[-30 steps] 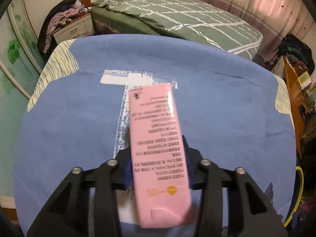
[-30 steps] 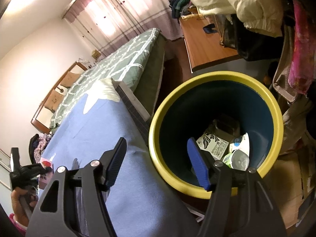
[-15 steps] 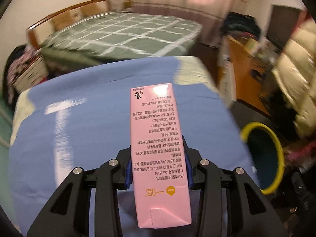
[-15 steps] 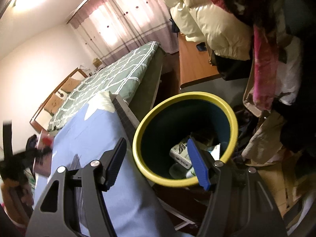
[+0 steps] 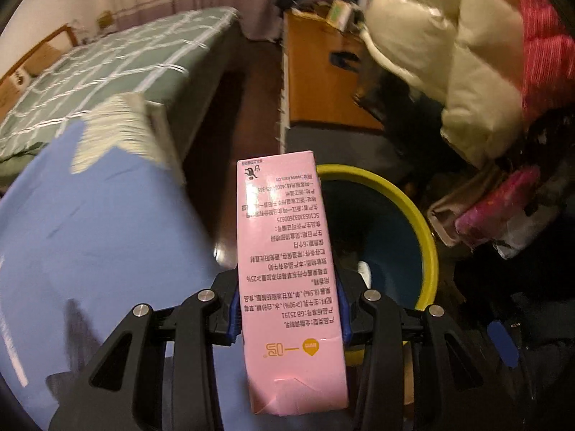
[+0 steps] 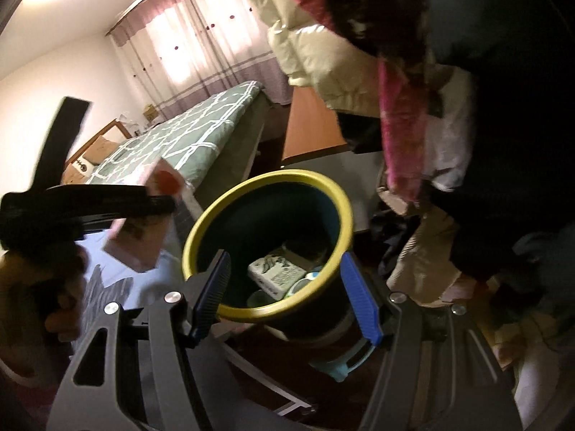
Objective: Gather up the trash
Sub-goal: 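Carry the pink carton over the yellow bin and open the left gripper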
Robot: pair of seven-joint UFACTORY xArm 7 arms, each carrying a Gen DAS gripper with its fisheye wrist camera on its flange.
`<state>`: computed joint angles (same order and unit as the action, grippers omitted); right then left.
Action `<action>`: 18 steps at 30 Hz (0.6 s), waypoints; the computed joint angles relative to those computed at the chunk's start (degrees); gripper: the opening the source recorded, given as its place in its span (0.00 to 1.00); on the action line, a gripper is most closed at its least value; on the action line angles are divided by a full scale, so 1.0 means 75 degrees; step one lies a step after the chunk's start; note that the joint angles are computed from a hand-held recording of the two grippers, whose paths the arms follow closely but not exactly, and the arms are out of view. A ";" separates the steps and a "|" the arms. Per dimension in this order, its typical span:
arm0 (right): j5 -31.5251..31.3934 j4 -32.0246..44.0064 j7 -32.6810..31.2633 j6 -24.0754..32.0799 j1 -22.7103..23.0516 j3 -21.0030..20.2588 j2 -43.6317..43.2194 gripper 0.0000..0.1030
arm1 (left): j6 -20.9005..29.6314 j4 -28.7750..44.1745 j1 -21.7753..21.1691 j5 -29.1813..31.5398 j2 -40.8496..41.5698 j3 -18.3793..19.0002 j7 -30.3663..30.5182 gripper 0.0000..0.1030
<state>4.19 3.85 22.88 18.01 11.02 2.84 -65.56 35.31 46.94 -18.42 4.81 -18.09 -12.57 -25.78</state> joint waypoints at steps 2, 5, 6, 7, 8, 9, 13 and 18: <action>-0.0035 -0.0034 -0.0069 0.0052 -0.0105 -0.0078 -0.0079 0.59 | -0.0008 0.0265 -0.0036 0.0038 0.0445 -0.0049 0.0042 0.38; -0.0057 -0.0057 -0.0099 0.0089 -0.0239 -0.0091 -0.0132 0.59 | -0.0034 0.0452 -0.0080 0.0171 0.0823 -0.0093 -0.0092 0.38; -0.0072 -0.0069 -0.0125 0.0111 -0.0285 -0.0106 -0.0173 0.59 | -0.0043 0.0510 -0.0106 0.0208 0.0947 -0.0104 -0.0147 0.38; -0.0078 -0.0069 -0.0100 0.0177 -0.0310 -0.0059 -0.0242 0.59 | -0.0052 0.0534 -0.0141 0.0192 0.1034 -0.0085 -0.0154 0.39; -0.0097 -0.0073 -0.0093 0.0228 -0.0341 -0.0026 -0.0294 0.59 | -0.0062 0.0504 -0.0167 0.0178 0.1052 -0.0053 -0.0140 0.39; -0.0105 -0.0064 -0.0063 0.0299 -0.0342 0.0022 -0.0346 0.59 | -0.0026 0.0514 -0.0176 0.0242 0.1101 -0.0058 -0.0191 0.40; -0.0142 -0.0031 0.0009 0.0451 -0.0269 0.0146 -0.0469 0.59 | -0.0094 0.0013 -0.0079 0.0678 0.0497 -0.0077 -0.0608 0.83; -0.0195 0.0031 0.0083 0.0600 0.0012 0.0318 -0.0586 0.59 | -0.0058 -0.1323 0.0113 0.0790 -0.1880 -0.0014 -0.0523 0.91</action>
<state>2.73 4.08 23.51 22.51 11.11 5.23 -69.95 34.88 37.02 -17.57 10.74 -32.19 -12.67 -29.70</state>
